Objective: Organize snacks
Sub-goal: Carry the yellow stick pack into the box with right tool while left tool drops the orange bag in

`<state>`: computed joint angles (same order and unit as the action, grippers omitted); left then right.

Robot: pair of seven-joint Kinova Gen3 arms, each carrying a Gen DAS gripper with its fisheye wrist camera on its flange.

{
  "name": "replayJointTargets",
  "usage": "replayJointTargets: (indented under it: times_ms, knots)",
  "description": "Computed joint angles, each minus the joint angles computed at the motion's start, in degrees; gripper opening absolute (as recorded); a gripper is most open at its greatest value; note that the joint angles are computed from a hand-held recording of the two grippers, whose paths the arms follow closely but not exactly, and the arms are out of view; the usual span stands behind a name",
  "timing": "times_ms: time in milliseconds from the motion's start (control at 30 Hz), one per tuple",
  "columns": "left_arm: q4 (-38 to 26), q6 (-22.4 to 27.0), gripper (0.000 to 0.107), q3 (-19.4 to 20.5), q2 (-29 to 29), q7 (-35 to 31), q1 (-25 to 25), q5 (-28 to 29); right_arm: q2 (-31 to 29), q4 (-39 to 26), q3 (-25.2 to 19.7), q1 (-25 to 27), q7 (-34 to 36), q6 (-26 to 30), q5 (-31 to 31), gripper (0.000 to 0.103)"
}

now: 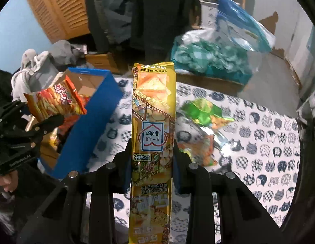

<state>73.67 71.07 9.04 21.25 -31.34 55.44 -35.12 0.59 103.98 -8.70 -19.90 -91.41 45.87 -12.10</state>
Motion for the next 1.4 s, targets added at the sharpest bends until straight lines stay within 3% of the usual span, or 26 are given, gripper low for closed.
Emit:
replayJointTargets:
  times_ms: [200,733,1300,1400]
  knots:
    - [5.3,-1.3,0.053,0.3,-3.7,2.6,-1.1,-1.3,2.6,-3.7,-1.5,-2.5,-2.5,0.7,2.1,0.03]
    - [18.2,-4.8,0.053,4.0,-12.3,8.1,-10.2,-0.8,13.7,-17.9,-3.8,-11.3,-7.6,5.0,5.6,0.03]
    - [24.2,-4.3,0.053,4.8,-14.5,8.7,-17.5,0.4,26.5,-34.0,-3.5,-18.4,-9.8,12.0,5.4,0.03]
    - [24.3,-4.2,0.056,4.7,-14.4,8.4,-18.3,0.9,27.4,-34.9,-3.4,-18.6,-10.2,12.4,4.9,0.036]
